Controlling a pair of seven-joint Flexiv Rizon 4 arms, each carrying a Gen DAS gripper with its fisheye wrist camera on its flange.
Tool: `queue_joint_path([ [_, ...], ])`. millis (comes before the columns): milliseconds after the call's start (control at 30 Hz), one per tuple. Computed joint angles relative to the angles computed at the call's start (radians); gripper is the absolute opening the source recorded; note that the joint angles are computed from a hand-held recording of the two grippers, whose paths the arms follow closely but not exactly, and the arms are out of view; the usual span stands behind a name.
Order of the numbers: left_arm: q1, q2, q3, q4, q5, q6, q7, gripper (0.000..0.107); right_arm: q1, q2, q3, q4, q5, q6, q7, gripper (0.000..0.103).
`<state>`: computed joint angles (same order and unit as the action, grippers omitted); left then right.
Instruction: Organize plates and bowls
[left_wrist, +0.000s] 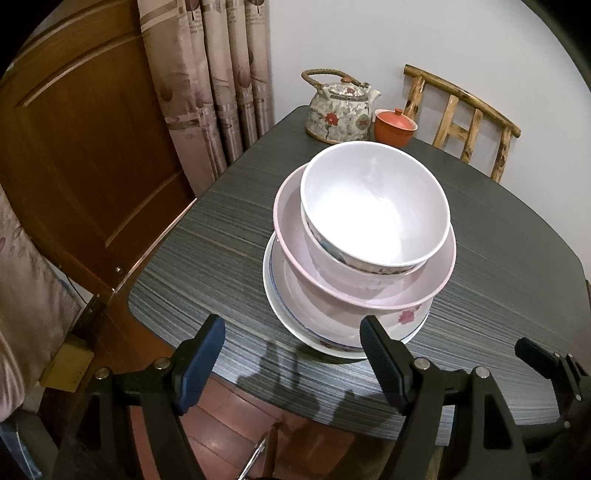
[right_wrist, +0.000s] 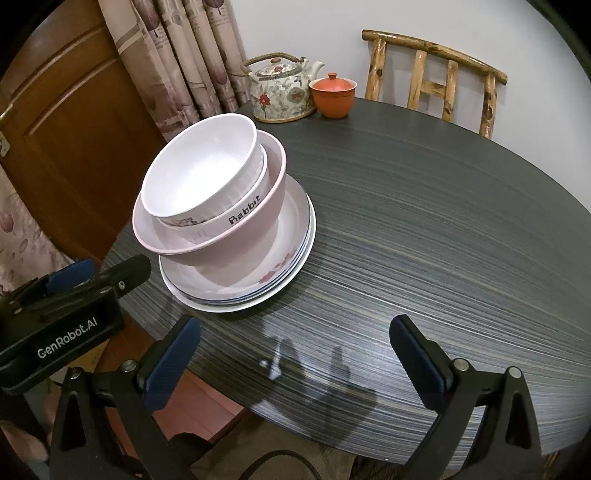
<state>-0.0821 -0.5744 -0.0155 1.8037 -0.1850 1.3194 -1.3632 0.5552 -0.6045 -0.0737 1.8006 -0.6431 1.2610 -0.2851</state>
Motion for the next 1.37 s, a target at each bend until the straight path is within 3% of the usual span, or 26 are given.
queue_joint_path([
  [633,0.002,-0.004,-0.002,0.005,0.007,0.010,0.008,0.077,-0.001,-0.012,0.009,-0.009,0.031,-0.003,-0.022,0.102],
  [867,-0.038,-0.009,0.047,-0.011,0.052,0.006,-0.036,0.077,-0.007,-0.020,0.021,-0.023,0.048,-0.009,-0.043,0.102],
  [1133,-0.002,-0.008,-0.007,0.009,0.029,0.031,0.005,0.077,-0.001,-0.025,0.017,-0.027,0.057,-0.010,-0.048,0.102],
  [1367,-0.023,-0.005,0.015,0.007,0.034,0.044,0.001,0.077,-0.002,-0.026,0.020,-0.030,0.064,-0.014,-0.053,0.102],
])
